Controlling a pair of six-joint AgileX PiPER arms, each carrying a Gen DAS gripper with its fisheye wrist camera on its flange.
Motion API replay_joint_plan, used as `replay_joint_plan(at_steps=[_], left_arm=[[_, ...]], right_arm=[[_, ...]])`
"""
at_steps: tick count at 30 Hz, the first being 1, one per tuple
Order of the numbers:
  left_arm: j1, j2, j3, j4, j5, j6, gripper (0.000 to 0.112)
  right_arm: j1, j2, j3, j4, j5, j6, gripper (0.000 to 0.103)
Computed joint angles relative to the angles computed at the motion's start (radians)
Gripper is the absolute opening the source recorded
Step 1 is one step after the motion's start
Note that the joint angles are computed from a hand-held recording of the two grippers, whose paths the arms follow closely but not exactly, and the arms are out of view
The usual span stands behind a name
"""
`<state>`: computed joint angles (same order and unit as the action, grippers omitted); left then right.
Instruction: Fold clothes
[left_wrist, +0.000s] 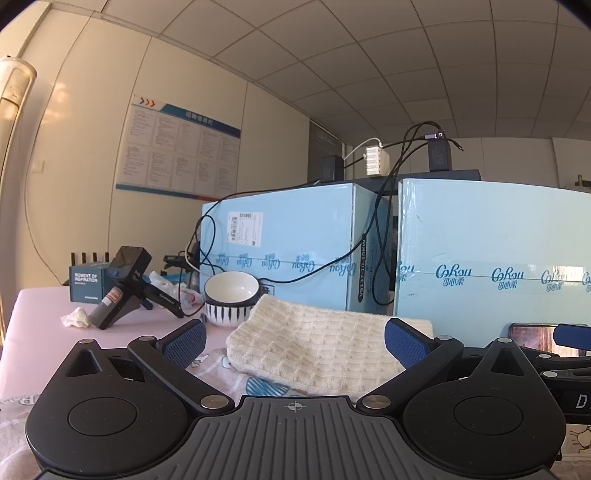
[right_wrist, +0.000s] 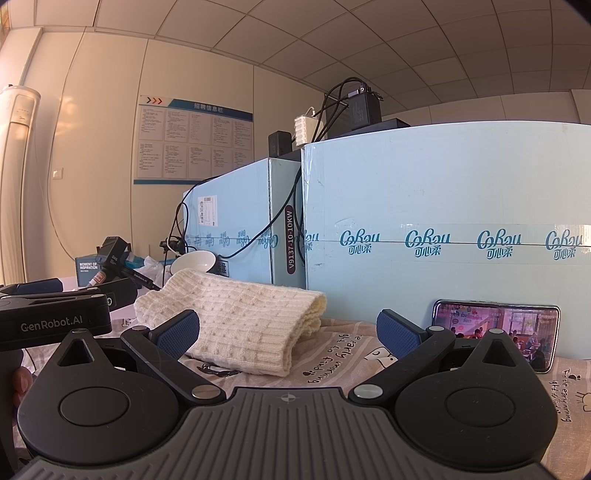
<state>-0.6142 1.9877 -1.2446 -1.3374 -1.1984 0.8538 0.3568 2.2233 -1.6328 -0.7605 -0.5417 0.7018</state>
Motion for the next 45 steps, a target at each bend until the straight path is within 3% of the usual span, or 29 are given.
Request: replay_joint_plan(at_steps=[11,45], left_arm=[[0.01,-0.022,0.04,0.049,0.035,-0.057,0.103],[-0.01,-0.01,0.027,0.037,-0.004,-0.038,0.103]], right_arm=[[0.0,0.001,-0.001,0.001,0.0,0.0,0.103],[0.0,0.0,0.001,-0.003,0.001,0.006,0.103]])
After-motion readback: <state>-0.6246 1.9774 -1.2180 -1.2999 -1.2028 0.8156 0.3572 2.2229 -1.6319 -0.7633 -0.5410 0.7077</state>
